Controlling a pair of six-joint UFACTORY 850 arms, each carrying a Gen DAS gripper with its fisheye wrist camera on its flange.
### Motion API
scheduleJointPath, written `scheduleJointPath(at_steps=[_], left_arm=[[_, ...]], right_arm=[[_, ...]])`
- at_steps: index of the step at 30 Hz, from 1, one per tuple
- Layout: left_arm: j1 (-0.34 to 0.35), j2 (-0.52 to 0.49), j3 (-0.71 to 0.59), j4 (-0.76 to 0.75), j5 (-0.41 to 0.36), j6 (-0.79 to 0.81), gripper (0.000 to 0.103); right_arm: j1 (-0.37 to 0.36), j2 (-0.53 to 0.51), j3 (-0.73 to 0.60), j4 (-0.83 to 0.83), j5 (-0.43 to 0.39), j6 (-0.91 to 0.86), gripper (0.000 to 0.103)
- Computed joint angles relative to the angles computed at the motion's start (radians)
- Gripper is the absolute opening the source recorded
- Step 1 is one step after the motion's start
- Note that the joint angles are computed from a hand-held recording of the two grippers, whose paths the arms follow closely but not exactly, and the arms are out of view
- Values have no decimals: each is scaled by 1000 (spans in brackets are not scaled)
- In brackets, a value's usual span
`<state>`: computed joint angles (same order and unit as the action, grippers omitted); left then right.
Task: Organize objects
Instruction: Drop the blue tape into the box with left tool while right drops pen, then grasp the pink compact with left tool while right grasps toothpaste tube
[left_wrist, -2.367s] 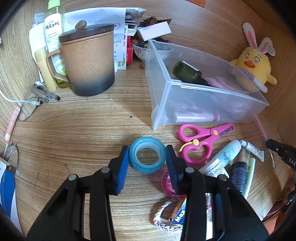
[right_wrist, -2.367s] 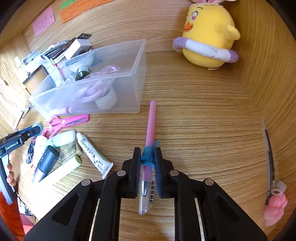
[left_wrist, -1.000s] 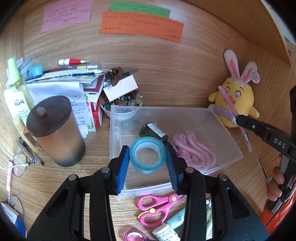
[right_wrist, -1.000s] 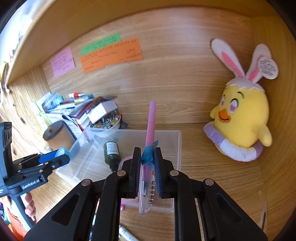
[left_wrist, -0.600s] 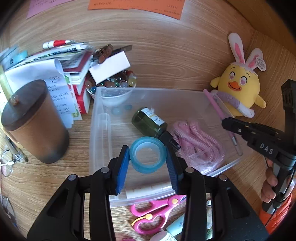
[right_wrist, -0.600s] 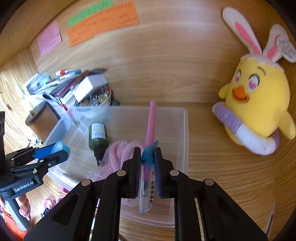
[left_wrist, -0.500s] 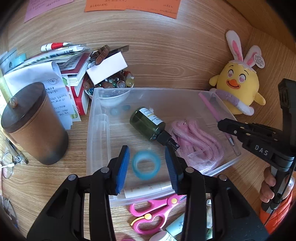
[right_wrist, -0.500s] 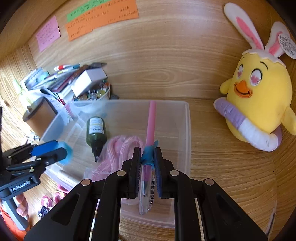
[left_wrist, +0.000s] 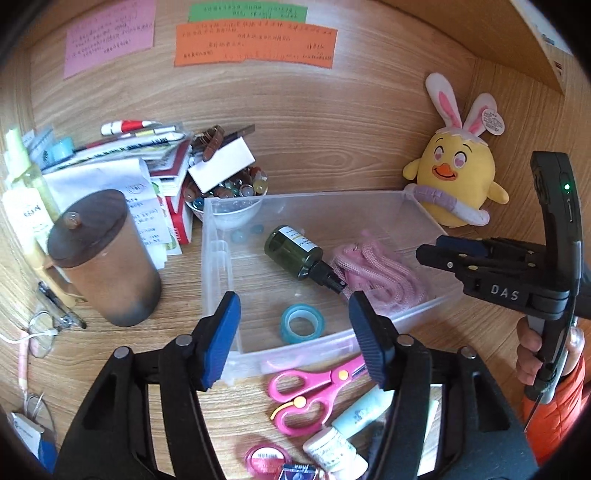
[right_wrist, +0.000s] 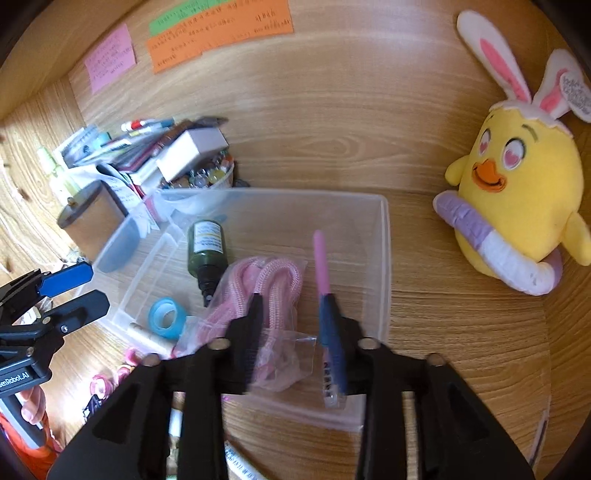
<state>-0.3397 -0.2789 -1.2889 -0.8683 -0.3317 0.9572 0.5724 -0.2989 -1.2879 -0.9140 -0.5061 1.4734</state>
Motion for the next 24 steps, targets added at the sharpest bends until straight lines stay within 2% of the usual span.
scheduleJointPath(at_steps=[2, 5, 11, 14, 19, 24], left_arm=[[3, 29, 31, -34, 21, 46, 68], [10, 67, 74, -61, 44, 84, 71], [28, 109, 138, -54, 63, 86, 76], [38, 108, 156, 28, 52, 16, 76], [50, 66, 154, 240, 2, -196, 76], [55, 41, 158, 278, -43, -264, 74]], right_arm=[[19, 18, 13, -66, -23, 54, 51], [47, 49, 34, -129, -39, 91, 56], [95, 92, 77, -191, -62, 135, 61], [112, 103, 101, -186, -59, 135, 61], [128, 97, 139, -147, -58, 120, 61], [119, 81, 170, -51, -14, 73, 61]])
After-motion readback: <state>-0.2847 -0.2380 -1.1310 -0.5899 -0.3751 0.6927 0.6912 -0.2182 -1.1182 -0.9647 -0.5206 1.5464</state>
